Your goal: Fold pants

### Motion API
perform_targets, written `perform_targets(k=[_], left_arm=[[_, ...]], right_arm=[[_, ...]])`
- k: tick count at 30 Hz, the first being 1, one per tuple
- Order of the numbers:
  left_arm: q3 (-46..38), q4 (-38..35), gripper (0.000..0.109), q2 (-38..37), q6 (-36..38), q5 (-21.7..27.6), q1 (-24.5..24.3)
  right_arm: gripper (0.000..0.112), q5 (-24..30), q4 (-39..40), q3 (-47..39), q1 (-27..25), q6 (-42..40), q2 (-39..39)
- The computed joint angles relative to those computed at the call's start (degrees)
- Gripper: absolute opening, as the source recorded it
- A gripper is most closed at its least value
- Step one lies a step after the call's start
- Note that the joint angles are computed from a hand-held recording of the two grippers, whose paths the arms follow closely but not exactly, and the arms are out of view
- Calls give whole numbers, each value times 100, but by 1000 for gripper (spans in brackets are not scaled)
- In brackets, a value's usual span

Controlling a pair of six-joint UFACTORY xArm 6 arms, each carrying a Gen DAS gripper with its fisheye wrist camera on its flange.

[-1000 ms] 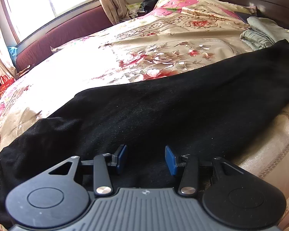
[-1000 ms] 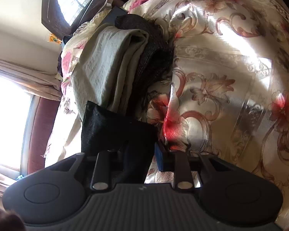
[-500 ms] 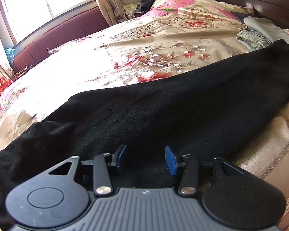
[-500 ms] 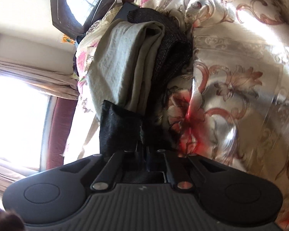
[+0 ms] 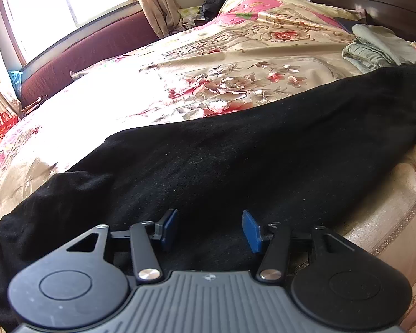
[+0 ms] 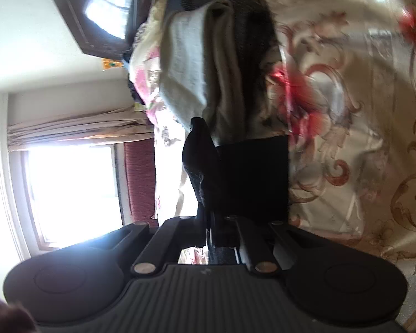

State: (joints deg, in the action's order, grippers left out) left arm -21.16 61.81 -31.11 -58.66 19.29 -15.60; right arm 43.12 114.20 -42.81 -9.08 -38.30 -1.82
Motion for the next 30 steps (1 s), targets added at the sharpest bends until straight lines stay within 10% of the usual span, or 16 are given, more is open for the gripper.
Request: perform_targets(k=[16,30], left_arm=[[17,199,66,57,-212,-168,109],[41,107,66,40,-61,-193,108]], right_arm=[[6,-2536,-1766,-702,803,297,550],[5,-1431,-1825,-1069,364,106,1119]])
